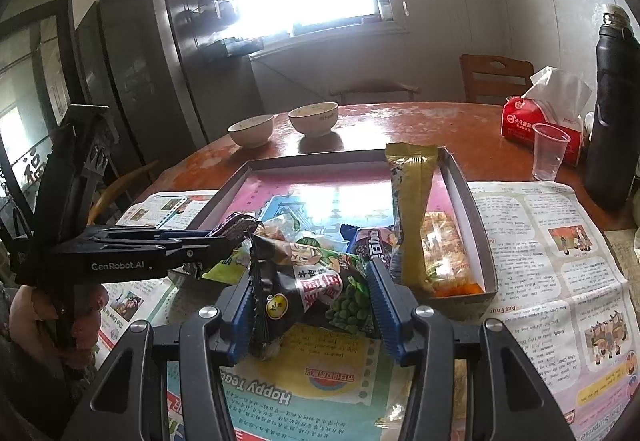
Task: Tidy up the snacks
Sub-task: 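Lift the chocolate bar over the tray with the left gripper while the right carries the green pack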
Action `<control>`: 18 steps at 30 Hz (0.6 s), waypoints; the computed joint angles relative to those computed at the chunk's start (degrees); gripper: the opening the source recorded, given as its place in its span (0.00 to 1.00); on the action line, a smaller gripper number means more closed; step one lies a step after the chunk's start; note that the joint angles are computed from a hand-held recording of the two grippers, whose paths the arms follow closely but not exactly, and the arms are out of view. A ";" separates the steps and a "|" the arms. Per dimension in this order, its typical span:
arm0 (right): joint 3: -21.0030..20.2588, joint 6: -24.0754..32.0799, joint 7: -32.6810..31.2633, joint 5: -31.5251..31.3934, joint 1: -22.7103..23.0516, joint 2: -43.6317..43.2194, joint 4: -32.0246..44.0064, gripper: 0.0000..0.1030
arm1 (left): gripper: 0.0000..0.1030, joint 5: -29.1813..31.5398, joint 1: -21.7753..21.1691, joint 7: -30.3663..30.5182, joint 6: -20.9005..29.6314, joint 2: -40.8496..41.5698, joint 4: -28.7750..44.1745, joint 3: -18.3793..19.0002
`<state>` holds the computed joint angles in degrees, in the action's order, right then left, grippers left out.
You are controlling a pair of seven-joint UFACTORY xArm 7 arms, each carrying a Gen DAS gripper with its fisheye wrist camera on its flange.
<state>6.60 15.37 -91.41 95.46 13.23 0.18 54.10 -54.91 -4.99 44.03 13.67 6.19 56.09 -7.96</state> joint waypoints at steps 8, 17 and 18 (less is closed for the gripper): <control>0.29 -0.76 -0.05 -0.33 0.23 1.18 1.71 0.51 | 0.28 -0.75 0.42 0.51 -0.13 1.11 1.27 -0.33; 0.63 -1.12 1.97 -2.31 0.27 3.71 5.23 0.51 | 0.28 -3.24 1.67 2.36 0.30 1.58 2.19 -0.92; 0.71 -1.20 2.36 -2.74 0.26 4.06 5.65 0.51 | 0.28 -3.84 1.74 2.92 0.38 1.49 2.22 -0.93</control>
